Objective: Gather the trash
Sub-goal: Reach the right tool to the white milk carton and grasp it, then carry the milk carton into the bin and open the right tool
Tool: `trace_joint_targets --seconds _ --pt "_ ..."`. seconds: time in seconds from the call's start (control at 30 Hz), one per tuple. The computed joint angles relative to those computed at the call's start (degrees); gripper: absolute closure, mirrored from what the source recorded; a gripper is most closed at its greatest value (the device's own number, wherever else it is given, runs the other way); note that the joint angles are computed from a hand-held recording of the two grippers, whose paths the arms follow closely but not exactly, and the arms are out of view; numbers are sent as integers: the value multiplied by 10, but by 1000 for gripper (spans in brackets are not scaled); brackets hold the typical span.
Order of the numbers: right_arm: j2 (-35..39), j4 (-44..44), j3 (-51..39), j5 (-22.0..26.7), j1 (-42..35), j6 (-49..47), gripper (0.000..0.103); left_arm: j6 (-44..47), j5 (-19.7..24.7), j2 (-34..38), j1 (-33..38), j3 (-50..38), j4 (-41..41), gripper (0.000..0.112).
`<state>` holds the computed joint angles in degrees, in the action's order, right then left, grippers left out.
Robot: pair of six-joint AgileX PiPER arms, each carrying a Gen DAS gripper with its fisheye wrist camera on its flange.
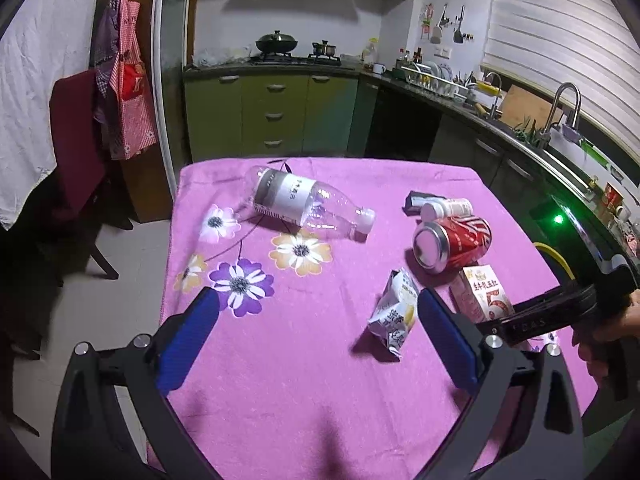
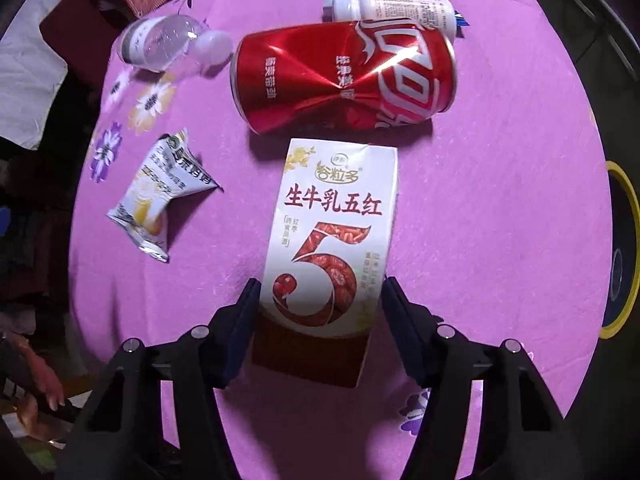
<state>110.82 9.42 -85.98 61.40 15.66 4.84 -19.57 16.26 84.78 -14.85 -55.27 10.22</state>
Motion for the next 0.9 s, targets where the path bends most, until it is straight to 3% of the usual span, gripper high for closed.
trace_joint_targets --seconds 0.2,0.37,0.6,0.8,0.9 --pt "5 -12 -3 0 1 -10 48 37 4 5 2 0 -34 17" --pt "-42 14 44 11 -31 -56 50 40 10 12 -3 -7 -41 17" --pt "-114 71 111 21 -104 -130 50 -17 23 19 -33 -20 19 17" --pt "-180 97 97 27 -230 -184 50 -68 36 26 -59 -33 73 17" --pt "-162 77 50 15 -318 -192 50 -67 40 31 -65 -40 71 17"
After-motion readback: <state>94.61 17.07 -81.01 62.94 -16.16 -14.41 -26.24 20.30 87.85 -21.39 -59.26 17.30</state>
